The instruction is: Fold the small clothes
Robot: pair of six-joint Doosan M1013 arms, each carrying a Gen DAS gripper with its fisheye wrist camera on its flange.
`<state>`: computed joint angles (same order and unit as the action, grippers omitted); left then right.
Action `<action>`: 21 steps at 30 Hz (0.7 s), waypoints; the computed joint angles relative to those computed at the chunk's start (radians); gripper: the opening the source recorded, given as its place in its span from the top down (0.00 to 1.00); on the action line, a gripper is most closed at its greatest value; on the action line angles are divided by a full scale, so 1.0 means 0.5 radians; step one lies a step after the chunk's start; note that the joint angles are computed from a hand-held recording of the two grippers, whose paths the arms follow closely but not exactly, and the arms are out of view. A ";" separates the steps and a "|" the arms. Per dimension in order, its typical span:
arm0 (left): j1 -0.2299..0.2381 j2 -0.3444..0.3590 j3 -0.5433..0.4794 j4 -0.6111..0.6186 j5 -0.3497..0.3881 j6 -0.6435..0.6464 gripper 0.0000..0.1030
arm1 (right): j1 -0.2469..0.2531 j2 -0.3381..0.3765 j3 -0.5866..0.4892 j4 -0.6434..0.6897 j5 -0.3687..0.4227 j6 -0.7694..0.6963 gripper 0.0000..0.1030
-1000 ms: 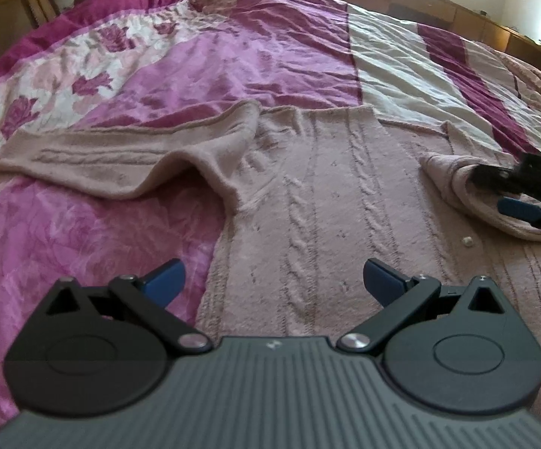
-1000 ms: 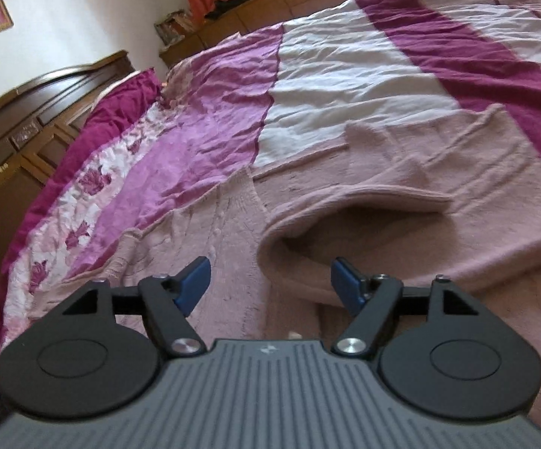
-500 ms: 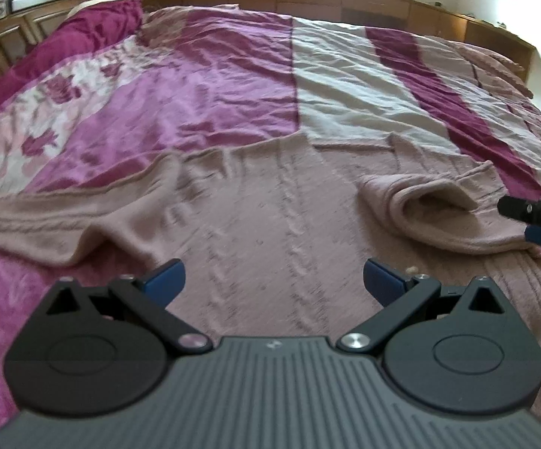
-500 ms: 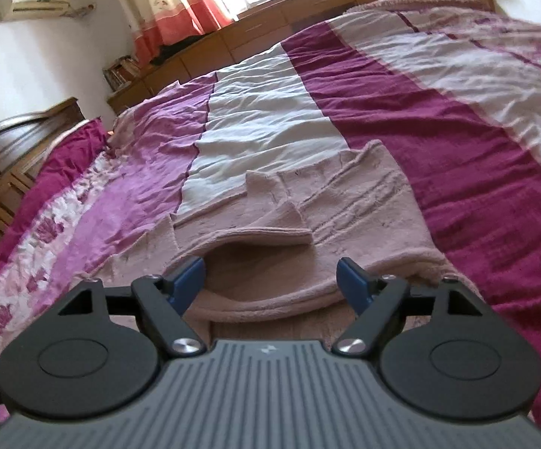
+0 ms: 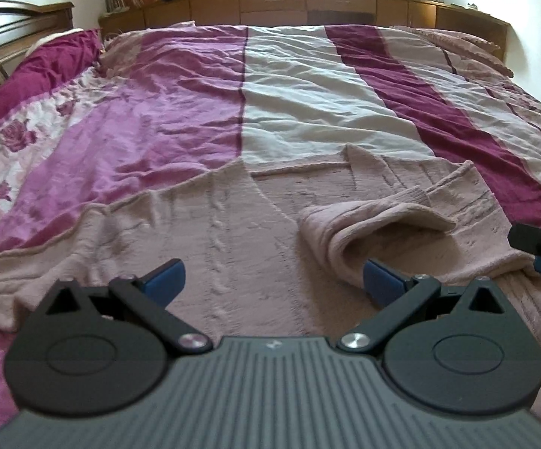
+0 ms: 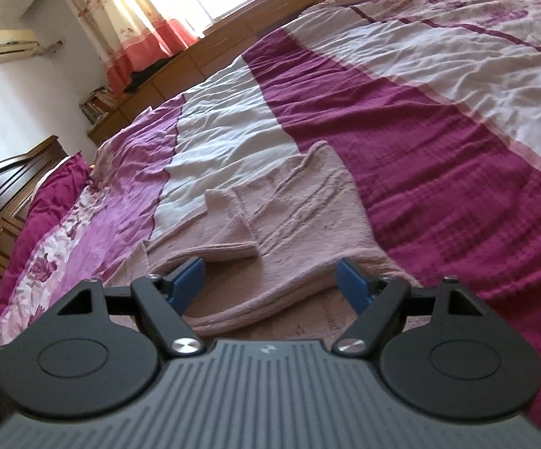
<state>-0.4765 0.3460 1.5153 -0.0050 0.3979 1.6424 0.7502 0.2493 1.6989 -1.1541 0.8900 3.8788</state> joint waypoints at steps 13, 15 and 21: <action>-0.108 0.112 -0.087 0.115 -0.146 0.220 0.03 | -0.002 -0.012 0.057 -0.027 -0.029 0.143 0.19; -0.115 0.129 -0.098 0.084 -0.155 0.273 0.07 | -0.002 -0.011 0.058 -0.024 -0.029 0.145 0.19; -0.114 0.184 -0.141 -0.209 -0.116 0.522 0.16 | 0.001 -0.010 0.064 -0.012 -0.022 0.154 0.19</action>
<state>-0.5334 0.4379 1.4447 -0.1095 0.3398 1.9035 0.7504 0.2443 1.7306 -1.1603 0.8788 3.9559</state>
